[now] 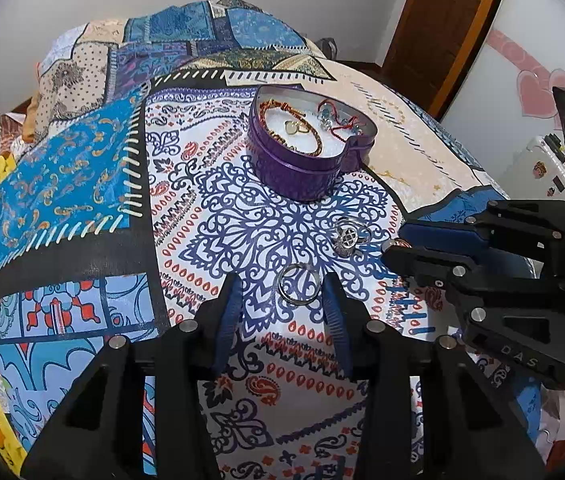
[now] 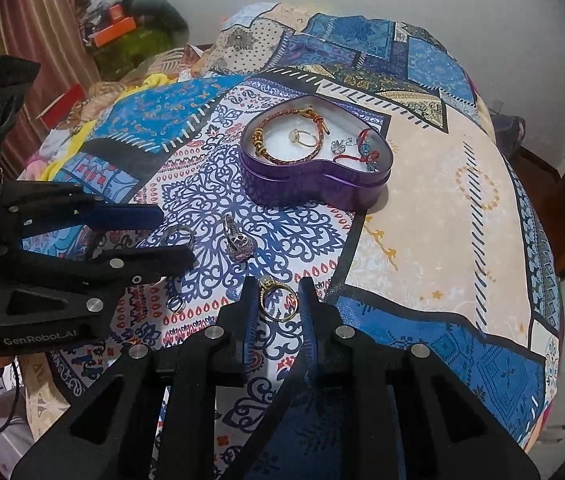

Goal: Organize jewelry
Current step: 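Grasp a ring with the left tool while the right tool grasps another ring, then lower both held rings into the purple tin and open both tools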

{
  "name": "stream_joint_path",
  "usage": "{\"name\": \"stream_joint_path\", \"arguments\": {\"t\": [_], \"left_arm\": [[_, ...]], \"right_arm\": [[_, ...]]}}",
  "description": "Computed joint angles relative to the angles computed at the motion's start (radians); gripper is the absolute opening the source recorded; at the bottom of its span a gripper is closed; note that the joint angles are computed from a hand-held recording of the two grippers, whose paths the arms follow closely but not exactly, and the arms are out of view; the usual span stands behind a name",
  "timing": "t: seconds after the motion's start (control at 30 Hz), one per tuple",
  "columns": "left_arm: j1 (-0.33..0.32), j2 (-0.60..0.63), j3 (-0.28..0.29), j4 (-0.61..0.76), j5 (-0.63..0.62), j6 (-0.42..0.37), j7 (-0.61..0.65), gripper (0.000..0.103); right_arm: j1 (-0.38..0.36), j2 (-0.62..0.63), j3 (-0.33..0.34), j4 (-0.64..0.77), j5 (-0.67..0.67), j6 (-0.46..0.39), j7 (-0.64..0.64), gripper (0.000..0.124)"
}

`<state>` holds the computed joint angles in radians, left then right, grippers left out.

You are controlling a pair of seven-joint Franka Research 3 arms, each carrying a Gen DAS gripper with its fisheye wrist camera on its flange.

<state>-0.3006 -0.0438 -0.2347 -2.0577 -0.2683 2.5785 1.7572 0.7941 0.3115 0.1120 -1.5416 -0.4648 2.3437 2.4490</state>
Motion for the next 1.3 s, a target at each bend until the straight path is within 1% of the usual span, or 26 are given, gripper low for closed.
{"name": "stream_joint_path", "arguments": {"t": [0.07, 0.1, 0.17, 0.3, 0.6, 0.97, 1.3], "left_arm": [[-0.001, -0.004, -0.004, -0.01, 0.022, 0.022, -0.011, 0.032], [-0.002, -0.005, -0.004, -0.012, 0.028, 0.029, -0.012, 0.026], [-0.005, -0.007, -0.004, -0.013, 0.035, 0.037, -0.013, 0.021], [-0.006, -0.01, -0.003, -0.01, 0.049, 0.035, -0.028, 0.021], [-0.01, -0.036, 0.007, -0.008, 0.033, 0.045, -0.037, 0.021], [-0.019, -0.052, 0.016, 0.024, 0.026, 0.094, -0.037, 0.021], [-0.018, -0.027, 0.013, 0.074, 0.043, 0.135, -0.045, 0.021]], "right_arm": [[-0.001, -0.001, 0.0, -0.002, 0.001, 0.005, 0.004, 0.018], [-0.002, -0.004, -0.001, -0.007, 0.003, 0.009, 0.008, 0.018], [-0.003, -0.009, -0.001, -0.013, 0.004, 0.015, 0.015, 0.018], [-0.007, -0.017, -0.001, -0.021, 0.003, 0.022, 0.032, 0.018], [-0.006, -0.046, -0.003, -0.028, -0.058, 0.022, 0.092, 0.018], [-0.016, -0.073, 0.0, -0.011, -0.157, 0.03, 0.157, 0.018], [-0.03, -0.076, -0.004, 0.011, -0.218, 0.049, 0.198, 0.018]]}}
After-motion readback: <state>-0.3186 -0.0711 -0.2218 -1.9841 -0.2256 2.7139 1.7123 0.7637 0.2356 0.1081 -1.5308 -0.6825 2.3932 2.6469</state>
